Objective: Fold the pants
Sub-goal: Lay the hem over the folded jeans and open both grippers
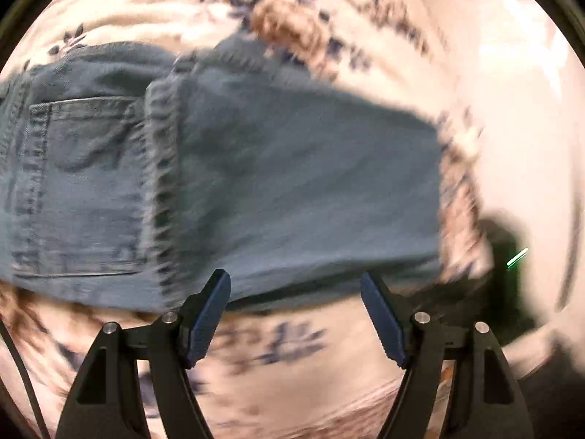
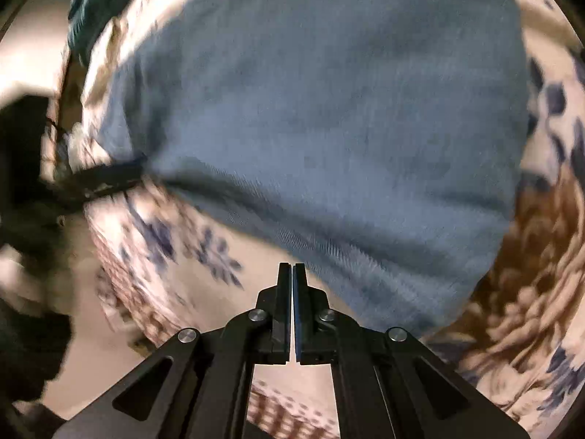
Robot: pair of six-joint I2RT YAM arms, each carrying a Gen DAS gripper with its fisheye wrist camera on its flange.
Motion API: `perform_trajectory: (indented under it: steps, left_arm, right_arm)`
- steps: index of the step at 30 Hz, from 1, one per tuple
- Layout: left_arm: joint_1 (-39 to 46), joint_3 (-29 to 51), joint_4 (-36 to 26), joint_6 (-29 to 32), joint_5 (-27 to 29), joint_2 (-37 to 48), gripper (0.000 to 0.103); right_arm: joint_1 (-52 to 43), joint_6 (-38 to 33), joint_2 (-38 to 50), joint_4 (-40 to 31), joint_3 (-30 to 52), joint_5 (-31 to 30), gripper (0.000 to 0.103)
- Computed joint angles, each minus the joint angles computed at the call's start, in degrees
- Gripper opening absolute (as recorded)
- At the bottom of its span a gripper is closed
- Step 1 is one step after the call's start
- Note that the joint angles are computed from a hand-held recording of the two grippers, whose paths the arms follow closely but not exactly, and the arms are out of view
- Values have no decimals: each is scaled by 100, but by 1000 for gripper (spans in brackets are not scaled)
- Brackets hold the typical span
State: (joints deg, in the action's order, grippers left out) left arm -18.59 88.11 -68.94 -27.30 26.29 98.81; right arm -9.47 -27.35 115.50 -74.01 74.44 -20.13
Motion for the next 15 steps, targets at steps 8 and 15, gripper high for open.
perform_trajectory:
  steps: [8, 15]
  left_arm:
    - [-538, -95, 544, -427, -475, 896, 72]
    - [-586, -322, 370, 2, -634, 667, 72]
  right_arm:
    - [-662, 375, -1199, -84, 115, -774, 7]
    - [-777, 655, -1591, 528, -195, 676, 13]
